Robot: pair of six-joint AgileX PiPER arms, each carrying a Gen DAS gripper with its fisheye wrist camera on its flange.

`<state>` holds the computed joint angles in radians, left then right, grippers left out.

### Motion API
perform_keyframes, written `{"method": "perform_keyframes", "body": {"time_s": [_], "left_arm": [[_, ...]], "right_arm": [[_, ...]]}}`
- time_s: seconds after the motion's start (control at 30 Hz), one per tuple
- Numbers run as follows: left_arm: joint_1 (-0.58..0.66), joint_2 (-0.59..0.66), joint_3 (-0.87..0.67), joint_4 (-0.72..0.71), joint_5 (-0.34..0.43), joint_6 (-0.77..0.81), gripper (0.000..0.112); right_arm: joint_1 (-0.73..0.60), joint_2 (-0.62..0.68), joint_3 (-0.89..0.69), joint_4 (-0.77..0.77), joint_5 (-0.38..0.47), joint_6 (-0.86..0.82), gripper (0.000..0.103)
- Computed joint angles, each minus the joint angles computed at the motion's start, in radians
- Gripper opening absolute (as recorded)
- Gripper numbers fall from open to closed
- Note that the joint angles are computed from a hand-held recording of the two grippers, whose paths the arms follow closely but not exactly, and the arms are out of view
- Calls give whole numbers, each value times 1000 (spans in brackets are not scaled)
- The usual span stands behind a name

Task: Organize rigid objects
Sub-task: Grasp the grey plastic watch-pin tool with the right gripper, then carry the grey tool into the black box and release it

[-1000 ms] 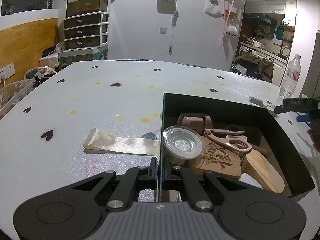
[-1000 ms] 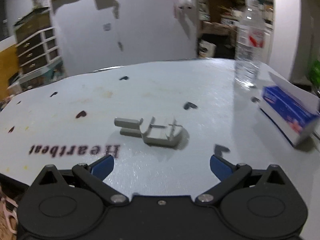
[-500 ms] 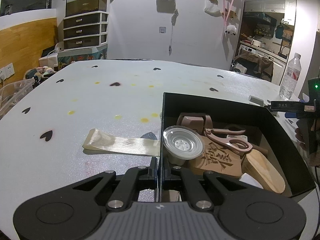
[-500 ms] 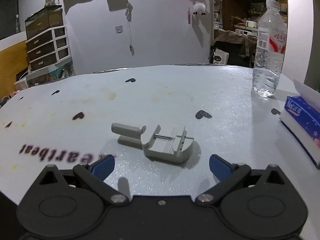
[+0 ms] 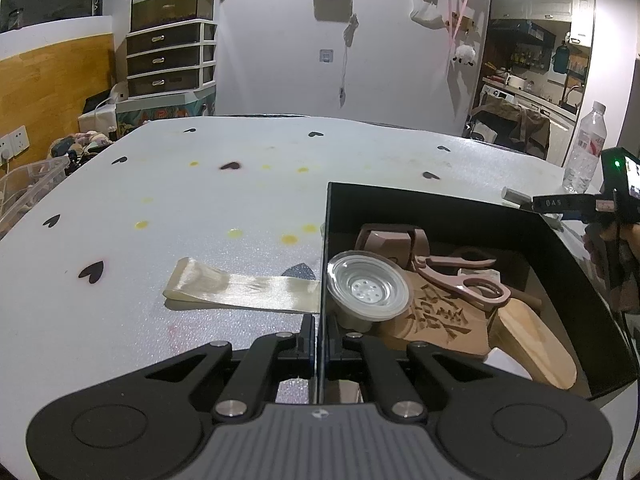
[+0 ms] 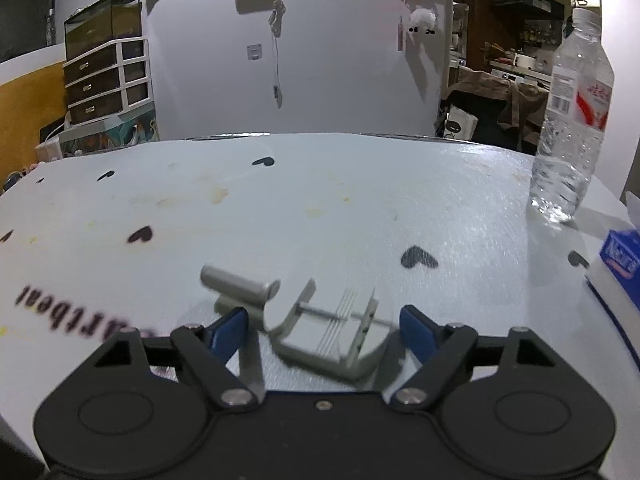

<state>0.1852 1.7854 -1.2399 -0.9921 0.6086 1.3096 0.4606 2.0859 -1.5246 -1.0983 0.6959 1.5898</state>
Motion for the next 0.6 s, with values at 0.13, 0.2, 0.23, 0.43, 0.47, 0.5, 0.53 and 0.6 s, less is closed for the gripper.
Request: {"method": "perform_keyframes", "body": {"time_s": [0.13,0.2,0.23,0.43,0.47,0.5,0.53,0.6], "left_arm": [[0,1,-3,4,2,-6,4],[1,1,-4,3,3,-6,4],[1,1,-4,3,3,-6,4],[4,2,-4,-3,6,-1,4],[4,2,-3,-3,6,-2,4],[4,2,-3,-4,7,-2,4],[5,1,-2,-7,7,0,4],[8,1,-1,-12,8,3,4]], "right_arm": [[-8,12,-20,-9,-1,-15,66],[0,13,-19,-16,7,-10,65],[5,8,-12,-19,7,-7,65],[61,-70,104,-40,-17,40,65],[73,-92,128,-33,-26,40,65],[84,-110,147,-33,-32,44,65],[99,-137,172,-38,-42,56,65],[130,-180,200,-48,-47,67,65]]}}
